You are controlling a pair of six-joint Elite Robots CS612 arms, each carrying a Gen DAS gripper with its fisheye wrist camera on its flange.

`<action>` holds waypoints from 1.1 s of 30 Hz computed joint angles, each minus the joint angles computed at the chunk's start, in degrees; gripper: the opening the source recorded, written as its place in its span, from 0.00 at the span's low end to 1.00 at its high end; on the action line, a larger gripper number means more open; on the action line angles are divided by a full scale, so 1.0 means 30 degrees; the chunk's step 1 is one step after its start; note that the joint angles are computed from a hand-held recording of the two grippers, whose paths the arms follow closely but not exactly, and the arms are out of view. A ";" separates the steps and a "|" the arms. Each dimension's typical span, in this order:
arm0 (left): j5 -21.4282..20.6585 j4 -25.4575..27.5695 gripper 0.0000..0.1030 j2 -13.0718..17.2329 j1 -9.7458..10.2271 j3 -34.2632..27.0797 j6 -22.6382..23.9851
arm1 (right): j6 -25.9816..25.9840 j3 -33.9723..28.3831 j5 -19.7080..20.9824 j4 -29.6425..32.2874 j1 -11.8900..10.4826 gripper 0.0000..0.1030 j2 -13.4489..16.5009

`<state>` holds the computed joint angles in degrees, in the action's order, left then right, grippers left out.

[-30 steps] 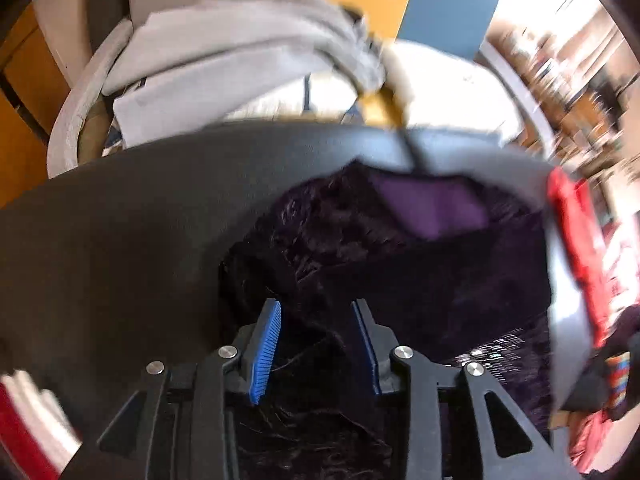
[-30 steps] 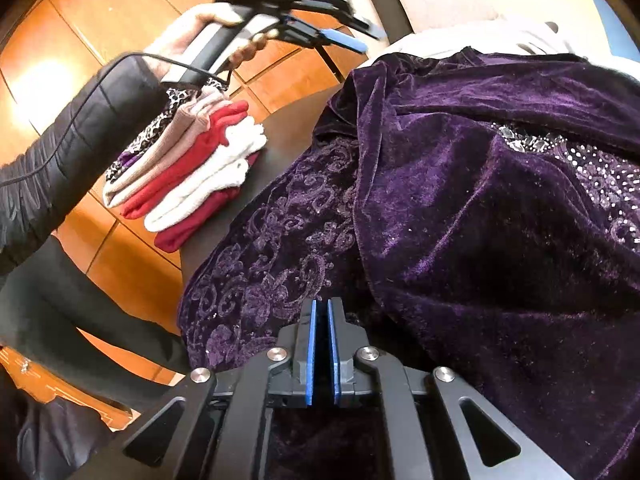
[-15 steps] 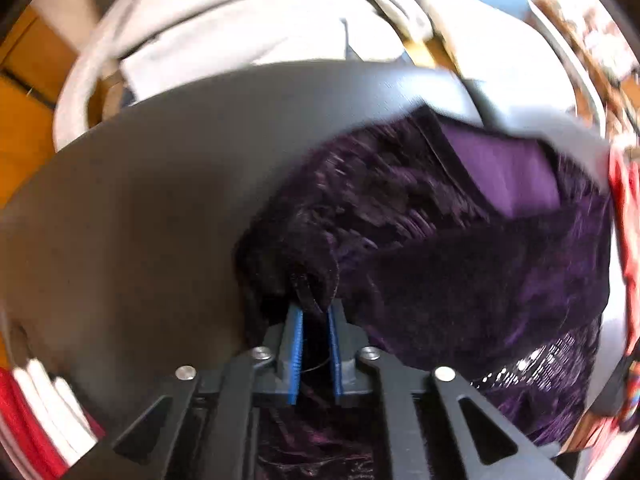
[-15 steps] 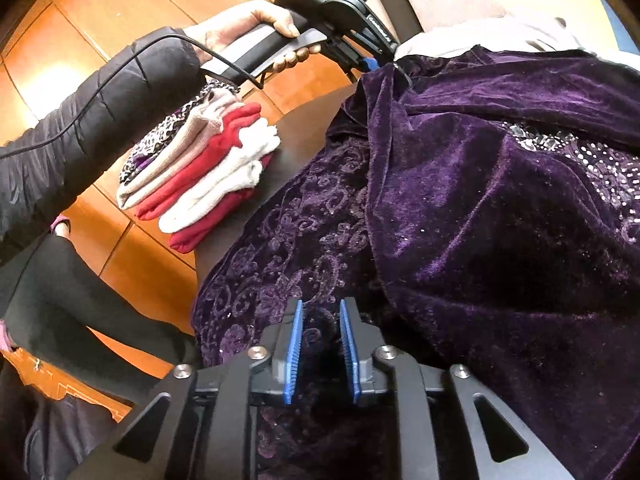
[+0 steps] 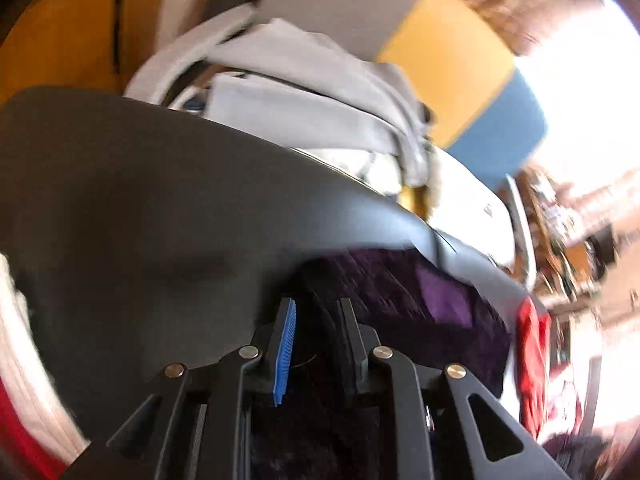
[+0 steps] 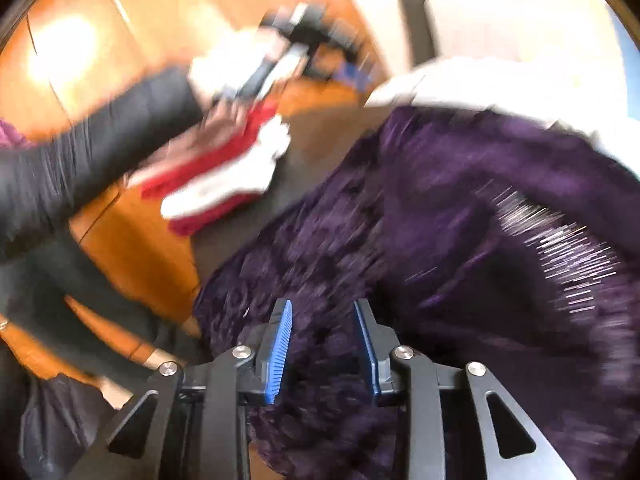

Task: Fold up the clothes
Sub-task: 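Release the folded top and lift both grippers away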

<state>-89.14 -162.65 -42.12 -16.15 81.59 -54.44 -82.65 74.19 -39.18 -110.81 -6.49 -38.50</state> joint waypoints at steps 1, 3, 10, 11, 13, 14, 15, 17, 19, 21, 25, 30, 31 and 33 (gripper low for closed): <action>-0.0514 -0.1064 0.22 -0.0066 -0.0100 0.0485 0.0262 | 0.0872 0.0495 0.0154 -0.1882 -0.0232 0.33 -0.0210; -0.1482 -0.3000 0.23 0.0085 -0.0388 0.1112 0.0436 | 0.2787 0.1288 -0.0094 -0.5705 -0.0713 0.44 -0.0471; -0.2729 -0.7046 0.23 -0.0422 -0.1739 0.4466 -0.0637 | 0.2766 0.2826 -0.2748 -1.1483 -0.0823 0.45 -0.0608; -0.2719 -0.7367 0.23 -0.0524 -0.1927 0.4895 -0.0896 | 0.2392 0.3013 -0.3016 -1.2340 -0.0721 0.45 -0.0567; -0.2504 -0.8140 0.24 -0.0742 -0.2272 0.5858 -0.1641 | 0.0908 0.3283 -0.3587 -1.2933 -0.0471 0.45 -0.0595; -0.2308 -0.8495 0.24 -0.0815 -0.2430 0.6233 -0.1973 | -0.0042 0.3184 -0.3868 -1.2302 -0.0310 0.47 -0.0596; -0.2116 -0.8838 0.24 -0.0878 -0.2587 0.6587 -0.2289 | -0.0834 0.3126 -0.4217 -1.2057 -0.0138 0.52 -0.0531; -0.1680 -0.9493 0.24 -0.0947 -0.2848 0.7099 -0.2723 | -0.1176 0.3177 -0.5355 -1.3150 0.0230 0.52 -0.0256; -0.1184 -1.0111 0.24 -0.0950 -0.3041 0.7380 -0.2909 | -0.0780 0.2903 -0.6555 -1.3586 0.0512 0.50 0.0070; -0.0632 -1.0481 0.25 -0.0978 -0.3207 0.7562 -0.2870 | 0.0325 0.2287 -0.6449 -1.2224 0.0510 0.18 0.0174; -0.0448 -1.0455 0.29 -0.0755 -0.3092 0.7107 -0.2256 | 0.2042 0.1713 -0.5660 -1.1255 0.0359 0.05 0.0105; 0.0022 -0.9280 0.29 -0.0551 -0.2847 0.6076 -0.1043 | 0.3165 0.0836 -0.4264 -1.0734 0.0289 0.05 -0.0066; 0.0462 -0.9056 0.29 -0.0572 -0.2820 0.5903 -0.0852 | 0.3526 0.0520 -0.3854 -1.0713 0.0272 0.05 -0.0061; 0.1493 -0.8438 0.29 -0.0716 -0.2730 0.5584 -0.0376 | 0.4956 -0.0538 -0.3270 -1.0853 0.0233 0.05 0.0218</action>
